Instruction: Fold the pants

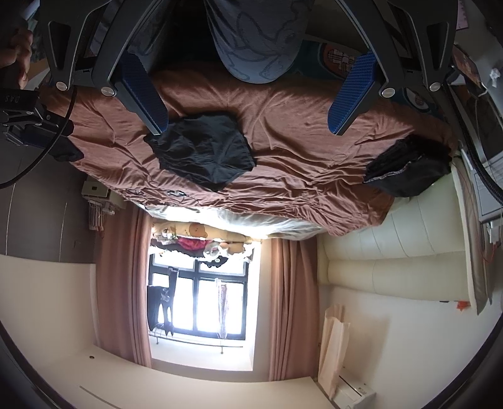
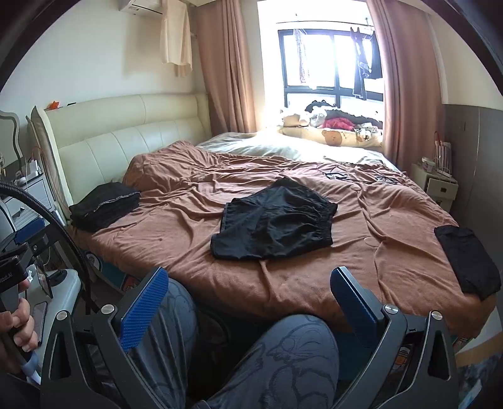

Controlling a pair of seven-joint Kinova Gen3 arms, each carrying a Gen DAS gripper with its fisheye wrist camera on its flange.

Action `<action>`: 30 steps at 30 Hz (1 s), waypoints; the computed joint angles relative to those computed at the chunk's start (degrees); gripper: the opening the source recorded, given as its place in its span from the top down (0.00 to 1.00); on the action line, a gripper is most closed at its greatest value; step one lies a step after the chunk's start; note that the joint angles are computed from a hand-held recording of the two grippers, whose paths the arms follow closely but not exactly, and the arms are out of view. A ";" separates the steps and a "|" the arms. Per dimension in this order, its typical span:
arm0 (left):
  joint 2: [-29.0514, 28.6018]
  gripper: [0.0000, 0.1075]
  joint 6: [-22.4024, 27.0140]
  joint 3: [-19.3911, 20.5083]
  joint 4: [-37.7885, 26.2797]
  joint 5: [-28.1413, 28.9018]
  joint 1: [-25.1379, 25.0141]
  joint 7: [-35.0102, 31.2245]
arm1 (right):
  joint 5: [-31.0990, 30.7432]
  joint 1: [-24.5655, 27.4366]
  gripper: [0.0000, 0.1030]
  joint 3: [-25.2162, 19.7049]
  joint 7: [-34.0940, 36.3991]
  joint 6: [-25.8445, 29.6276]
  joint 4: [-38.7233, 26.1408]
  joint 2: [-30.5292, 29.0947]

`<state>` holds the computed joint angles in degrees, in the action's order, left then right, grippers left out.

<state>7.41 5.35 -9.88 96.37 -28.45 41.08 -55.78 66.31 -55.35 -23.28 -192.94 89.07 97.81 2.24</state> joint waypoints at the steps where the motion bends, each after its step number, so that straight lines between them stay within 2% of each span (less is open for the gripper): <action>1: -0.01 0.05 -0.02 -0.20 0.01 -0.14 0.24 0.17 | 0.11 -0.04 0.00 -0.02 -0.15 0.11 0.04 0.03; 6: 0.06 0.05 0.22 -0.22 -0.07 -0.29 0.28 0.61 | 0.31 -0.19 0.00 -0.07 -0.83 0.10 0.42 0.06; 13: 0.59 0.05 -0.22 -4.64 -0.11 -3.40 4.14 3.75 | 0.12 0.77 0.00 0.16 -1.24 -1.45 1.53 -0.69; 18: 1.32 0.05 0.00 0.51 -0.93 -0.07 -1.21 0.11 | 0.03 1.94 0.00 0.41 -1.43 -2.89 2.14 -0.91; 21: 2.11 0.05 -0.17 2.19 -1.76 2.53 -3.00 -2.38 | -0.45 3.19 0.00 0.87 -0.14 -5.58 2.56 -1.45; 27: 4.91 0.05 2.26 11.22 -5.67 10.82 -11.39 -11.64 | -0.56 6.58 0.00 1.41 0.26 -10.53 5.13 -3.43; 30: 6.52 0.05 3.60 13.28 -7.56 14.14 -13.23 -14.97 | -1.21 9.12 0.00 1.86 -0.01 -13.99 6.55 -4.81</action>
<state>13.92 8.95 3.40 88.81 -14.31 27.85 -70.75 65.11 -46.23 -21.42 -192.95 75.08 104.36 -2.57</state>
